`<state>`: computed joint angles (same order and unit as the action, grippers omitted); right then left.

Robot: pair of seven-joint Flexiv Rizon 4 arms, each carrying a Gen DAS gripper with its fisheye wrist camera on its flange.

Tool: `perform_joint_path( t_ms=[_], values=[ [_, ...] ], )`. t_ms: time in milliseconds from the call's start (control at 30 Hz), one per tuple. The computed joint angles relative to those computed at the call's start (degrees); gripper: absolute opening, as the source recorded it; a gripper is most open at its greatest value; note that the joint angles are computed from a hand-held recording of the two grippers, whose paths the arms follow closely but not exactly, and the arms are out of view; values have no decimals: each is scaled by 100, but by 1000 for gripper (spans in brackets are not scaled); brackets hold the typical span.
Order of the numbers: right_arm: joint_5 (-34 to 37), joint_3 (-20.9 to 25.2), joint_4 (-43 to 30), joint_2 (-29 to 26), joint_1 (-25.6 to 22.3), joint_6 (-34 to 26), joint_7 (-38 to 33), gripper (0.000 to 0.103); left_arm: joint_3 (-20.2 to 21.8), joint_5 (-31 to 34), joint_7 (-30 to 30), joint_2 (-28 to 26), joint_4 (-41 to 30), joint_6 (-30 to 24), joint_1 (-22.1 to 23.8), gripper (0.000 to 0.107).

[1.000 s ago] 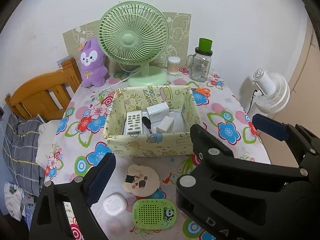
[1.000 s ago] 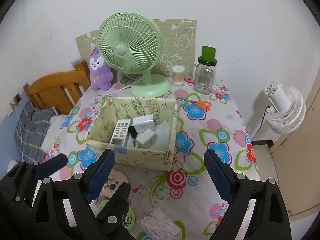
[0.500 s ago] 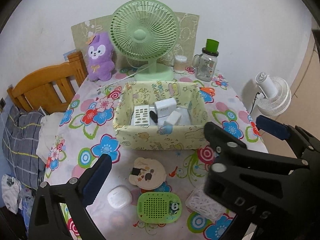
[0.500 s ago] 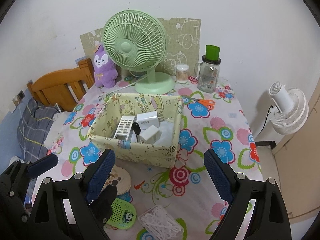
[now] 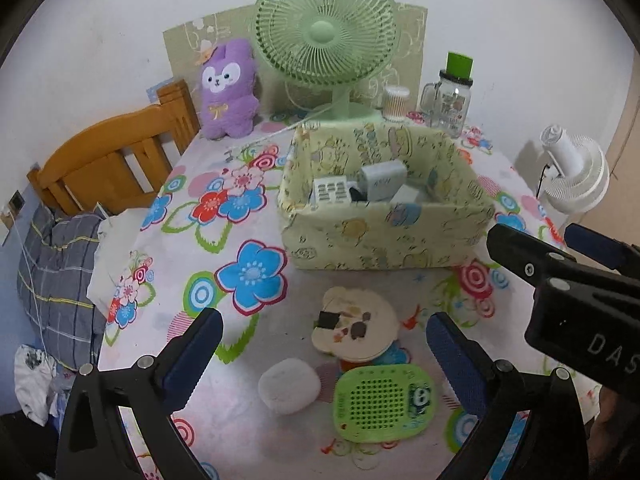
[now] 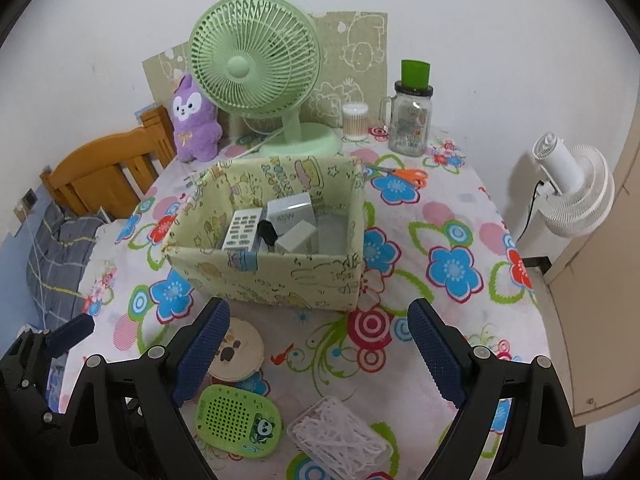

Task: Organize rigid objects
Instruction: 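Withdraw both grippers from the box toward the remaining items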

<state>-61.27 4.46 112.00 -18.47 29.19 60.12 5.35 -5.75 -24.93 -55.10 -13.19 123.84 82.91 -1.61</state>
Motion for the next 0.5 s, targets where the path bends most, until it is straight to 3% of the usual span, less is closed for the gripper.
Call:
perform_joint_path(
  t_ms=[267,500],
  values=[
    [217,-5,-168,-337,176,-103,-12,92,-435,-732,810,-190,79,-29,358,103],
    [541,-83,-418,-635,359,-175,-96,92,-385,-827,972,-402,-41,-171,411,103]
  ],
)
